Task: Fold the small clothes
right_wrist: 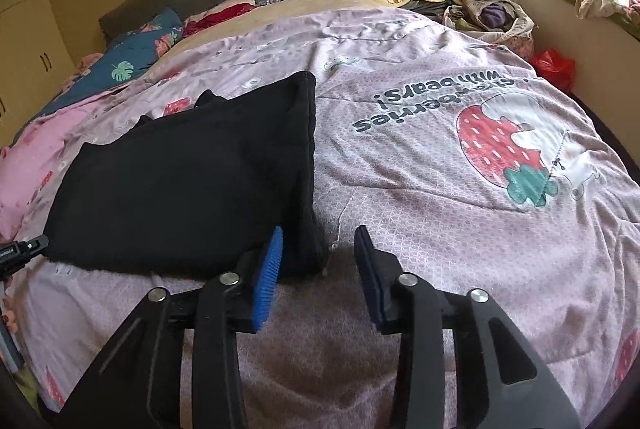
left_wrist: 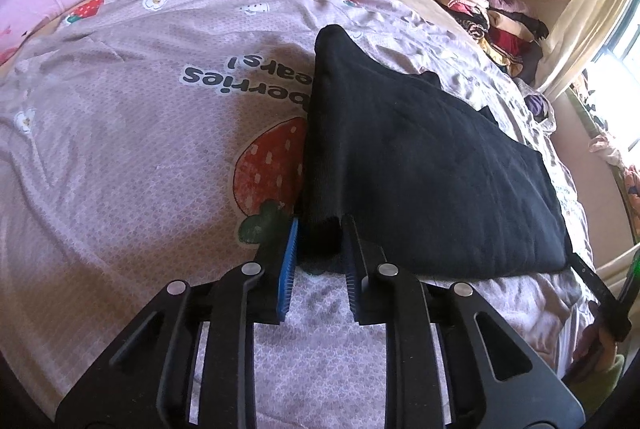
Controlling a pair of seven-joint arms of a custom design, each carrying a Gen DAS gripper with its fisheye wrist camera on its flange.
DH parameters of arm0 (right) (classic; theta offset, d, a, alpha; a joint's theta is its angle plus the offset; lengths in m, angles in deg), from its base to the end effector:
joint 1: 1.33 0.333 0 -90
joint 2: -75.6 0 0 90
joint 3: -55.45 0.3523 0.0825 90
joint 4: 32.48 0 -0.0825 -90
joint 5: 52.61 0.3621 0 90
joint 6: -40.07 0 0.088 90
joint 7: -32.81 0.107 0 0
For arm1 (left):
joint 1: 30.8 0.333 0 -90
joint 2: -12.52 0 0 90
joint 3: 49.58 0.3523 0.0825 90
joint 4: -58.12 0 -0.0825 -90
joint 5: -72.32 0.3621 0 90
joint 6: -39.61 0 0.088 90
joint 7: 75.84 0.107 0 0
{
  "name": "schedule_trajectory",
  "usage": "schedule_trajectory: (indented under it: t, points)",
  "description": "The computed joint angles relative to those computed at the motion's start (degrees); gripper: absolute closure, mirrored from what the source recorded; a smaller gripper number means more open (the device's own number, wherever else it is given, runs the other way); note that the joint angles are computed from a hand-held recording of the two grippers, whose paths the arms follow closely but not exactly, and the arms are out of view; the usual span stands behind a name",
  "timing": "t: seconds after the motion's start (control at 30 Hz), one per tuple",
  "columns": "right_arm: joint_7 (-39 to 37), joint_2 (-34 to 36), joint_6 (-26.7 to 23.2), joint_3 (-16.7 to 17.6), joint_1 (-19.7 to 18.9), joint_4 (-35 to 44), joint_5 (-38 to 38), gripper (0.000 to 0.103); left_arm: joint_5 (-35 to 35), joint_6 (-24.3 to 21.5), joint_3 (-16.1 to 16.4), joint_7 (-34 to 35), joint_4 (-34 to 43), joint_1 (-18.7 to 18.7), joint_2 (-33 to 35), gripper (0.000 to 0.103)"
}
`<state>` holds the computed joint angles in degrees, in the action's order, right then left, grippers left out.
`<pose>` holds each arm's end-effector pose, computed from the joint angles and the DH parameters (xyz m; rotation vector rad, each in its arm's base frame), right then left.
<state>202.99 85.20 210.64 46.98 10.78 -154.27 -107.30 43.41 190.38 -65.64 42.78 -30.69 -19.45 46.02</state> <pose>0.5775 0.0972 0.4394 -1.3423 2.0906 -0.6664 0.7391 -0.0033 0.4134 -1.8880 2.1150 -0.9940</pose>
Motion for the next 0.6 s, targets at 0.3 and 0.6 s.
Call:
schedule_trajectory:
  t: [0.3, 0.6]
  points:
    - [7.37, -1.55, -3.61, 0.82, 0.52, 0.22, -7.97, 0.025, -1.90, 1.40, -0.97, 2.19, -2.64, 0.89, -2.21, 0.064]
    - [12.02, -2.89, -6.08, 3.59, -0.76, -0.05, -13.53, 0.016, -4.00, 5.38, -0.80, 5.30, -6.43, 0.70, -5.51, 0.032]
